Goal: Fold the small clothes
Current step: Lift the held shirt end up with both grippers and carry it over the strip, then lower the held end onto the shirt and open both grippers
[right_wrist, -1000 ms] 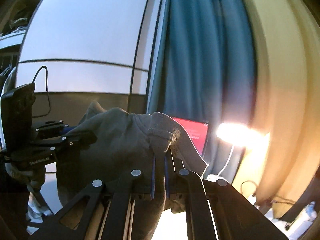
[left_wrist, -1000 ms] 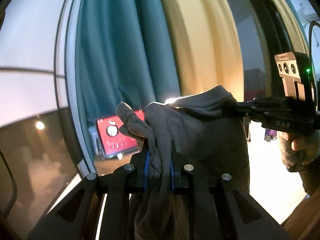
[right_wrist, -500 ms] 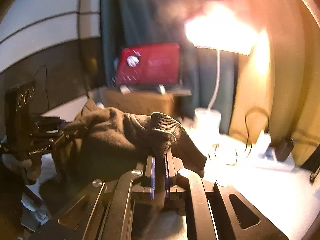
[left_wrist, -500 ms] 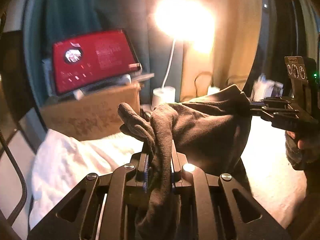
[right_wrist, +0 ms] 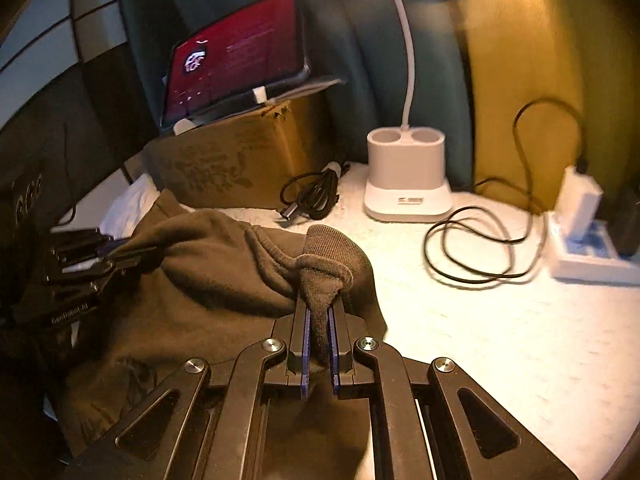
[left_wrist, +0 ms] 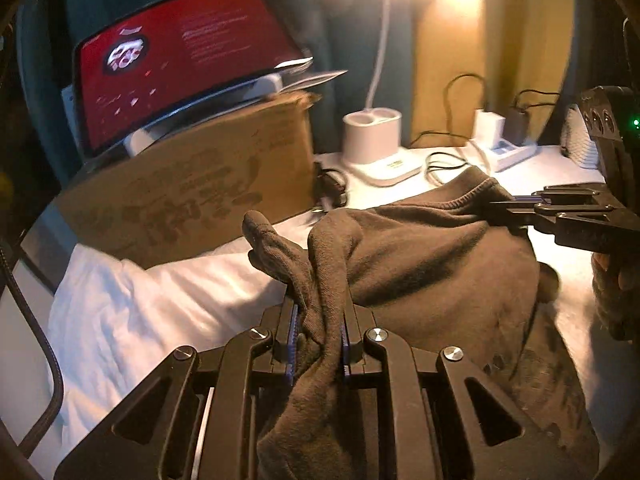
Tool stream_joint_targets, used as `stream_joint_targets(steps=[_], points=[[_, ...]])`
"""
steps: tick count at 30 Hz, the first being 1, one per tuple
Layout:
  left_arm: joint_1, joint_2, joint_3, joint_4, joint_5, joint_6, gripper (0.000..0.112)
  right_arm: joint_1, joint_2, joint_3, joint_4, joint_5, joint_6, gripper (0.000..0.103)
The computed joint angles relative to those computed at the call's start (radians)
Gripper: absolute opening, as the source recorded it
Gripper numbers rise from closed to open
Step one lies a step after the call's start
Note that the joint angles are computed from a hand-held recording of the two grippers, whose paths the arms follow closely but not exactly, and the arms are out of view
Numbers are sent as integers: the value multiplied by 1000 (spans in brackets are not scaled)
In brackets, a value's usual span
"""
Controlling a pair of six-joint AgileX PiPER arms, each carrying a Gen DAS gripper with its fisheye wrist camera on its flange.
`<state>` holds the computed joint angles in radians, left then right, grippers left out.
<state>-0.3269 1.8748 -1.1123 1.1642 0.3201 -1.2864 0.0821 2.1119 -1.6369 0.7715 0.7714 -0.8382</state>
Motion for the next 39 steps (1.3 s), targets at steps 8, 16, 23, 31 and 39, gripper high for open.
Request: stream_joint_targets(steps=[8,16,23,31,39], points=[[60,32,-16,-162,-47,131,15,2,76,-65,-41,8,75,16],[61,-21,13,-217,-65,171,19,-80,-24,27,-44,28,101,62],[29,-145,106,-45,-26,-18,47,-81,-194,243,1,40,-21,62],[-24,-263,238,22,25,-125,55,-62,-188,367,12,155,-32,47],[-69,-271,345,28,-11,-209,55,-86,-268,476,64,147,-67,5]])
